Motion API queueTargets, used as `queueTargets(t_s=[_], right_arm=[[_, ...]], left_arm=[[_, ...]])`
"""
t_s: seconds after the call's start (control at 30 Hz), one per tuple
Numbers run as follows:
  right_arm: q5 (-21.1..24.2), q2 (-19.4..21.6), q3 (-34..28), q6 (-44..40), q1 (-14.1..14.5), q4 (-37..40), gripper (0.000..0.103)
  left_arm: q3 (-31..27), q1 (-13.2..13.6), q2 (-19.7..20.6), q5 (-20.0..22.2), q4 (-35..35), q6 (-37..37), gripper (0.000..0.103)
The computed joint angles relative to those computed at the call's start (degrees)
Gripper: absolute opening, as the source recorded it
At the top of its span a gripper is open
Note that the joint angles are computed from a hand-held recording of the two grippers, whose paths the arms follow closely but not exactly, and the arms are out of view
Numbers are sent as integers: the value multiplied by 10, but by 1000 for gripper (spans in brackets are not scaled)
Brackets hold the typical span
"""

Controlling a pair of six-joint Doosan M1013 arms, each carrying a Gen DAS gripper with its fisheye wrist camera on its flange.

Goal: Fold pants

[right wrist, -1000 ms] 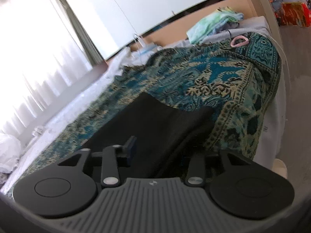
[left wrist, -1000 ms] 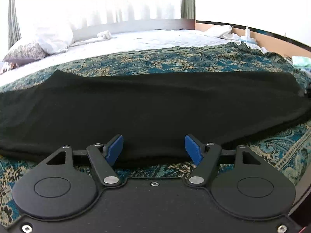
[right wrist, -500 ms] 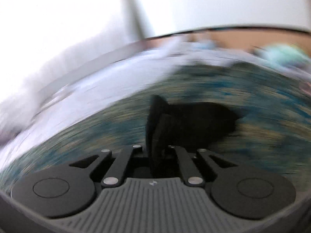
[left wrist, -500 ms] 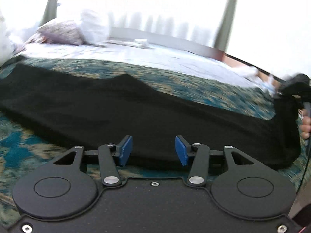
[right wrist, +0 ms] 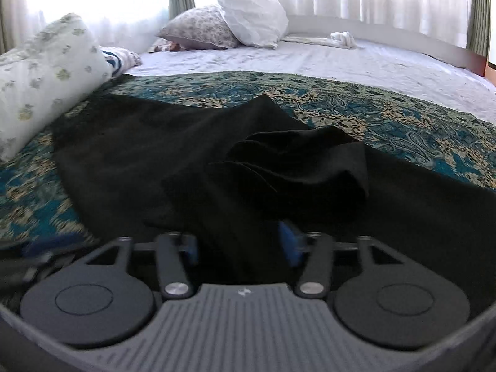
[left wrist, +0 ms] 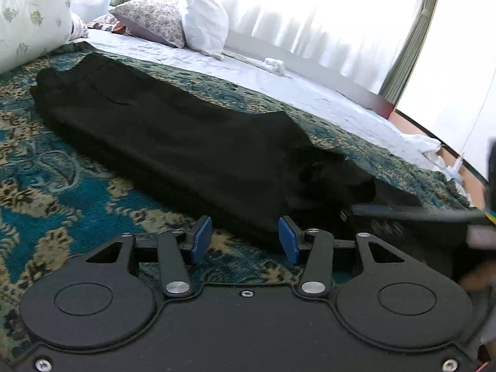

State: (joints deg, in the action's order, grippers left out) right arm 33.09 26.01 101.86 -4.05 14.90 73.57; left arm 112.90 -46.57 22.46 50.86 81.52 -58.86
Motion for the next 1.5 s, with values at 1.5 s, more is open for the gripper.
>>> queueTargets(t_s=[1.5], right_arm=[[-18, -8, 133, -552, -100, 628, 84]], left_arm=[[-336, 126, 153, 67, -259, 503, 17]])
